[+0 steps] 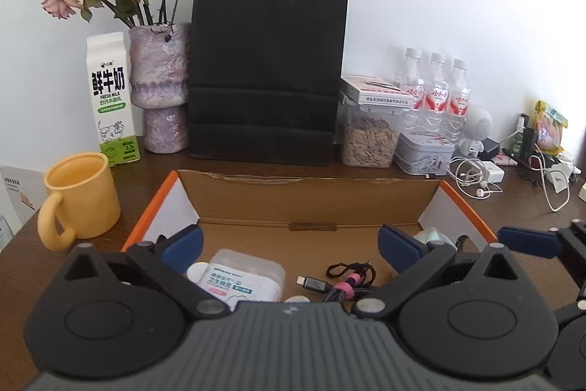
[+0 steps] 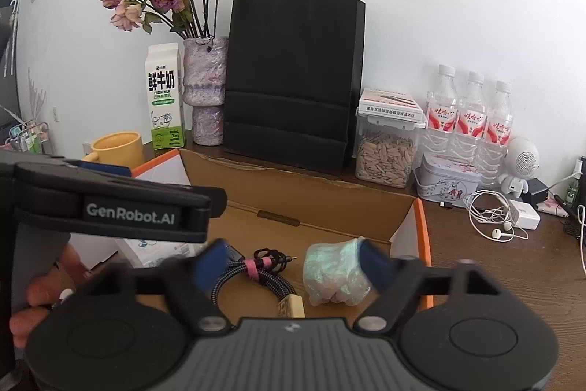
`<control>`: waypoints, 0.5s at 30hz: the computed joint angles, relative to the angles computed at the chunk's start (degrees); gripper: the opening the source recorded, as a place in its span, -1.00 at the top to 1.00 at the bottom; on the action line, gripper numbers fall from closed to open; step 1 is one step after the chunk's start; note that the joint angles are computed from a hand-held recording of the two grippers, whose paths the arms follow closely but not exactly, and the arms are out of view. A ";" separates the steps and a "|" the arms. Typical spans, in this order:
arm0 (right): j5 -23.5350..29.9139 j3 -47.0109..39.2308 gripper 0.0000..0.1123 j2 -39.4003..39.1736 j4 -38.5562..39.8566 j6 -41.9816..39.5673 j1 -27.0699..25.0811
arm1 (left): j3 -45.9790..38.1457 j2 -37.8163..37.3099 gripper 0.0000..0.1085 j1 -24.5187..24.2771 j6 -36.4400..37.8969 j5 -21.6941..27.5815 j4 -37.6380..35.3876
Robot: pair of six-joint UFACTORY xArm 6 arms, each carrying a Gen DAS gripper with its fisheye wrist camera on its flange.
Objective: Organize objects
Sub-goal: 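Carry the yellow block and white cap into the red box and open both tools, then withdraw both tools from the box back toward the table items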
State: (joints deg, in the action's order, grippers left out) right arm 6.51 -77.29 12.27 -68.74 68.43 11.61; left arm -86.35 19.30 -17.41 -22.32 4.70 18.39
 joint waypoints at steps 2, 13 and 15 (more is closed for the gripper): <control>0.86 -0.39 -0.83 -0.08 -3.07 2.39 0.22 | -0.12 -0.07 -0.90 -0.17 1.31 0.51 -1.78; 1.17 -0.05 -0.83 0.05 0.76 -1.21 0.41 | -0.08 -0.30 -0.90 -0.32 0.95 1.95 -1.36; 1.57 0.21 -0.83 -0.17 0.89 -1.40 0.58 | 0.30 -0.86 -0.90 -0.23 -0.66 2.30 0.04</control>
State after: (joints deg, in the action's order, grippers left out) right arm 8.07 -77.09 12.10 -67.85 67.03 12.19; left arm -86.05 18.44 -17.63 -22.97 7.00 18.43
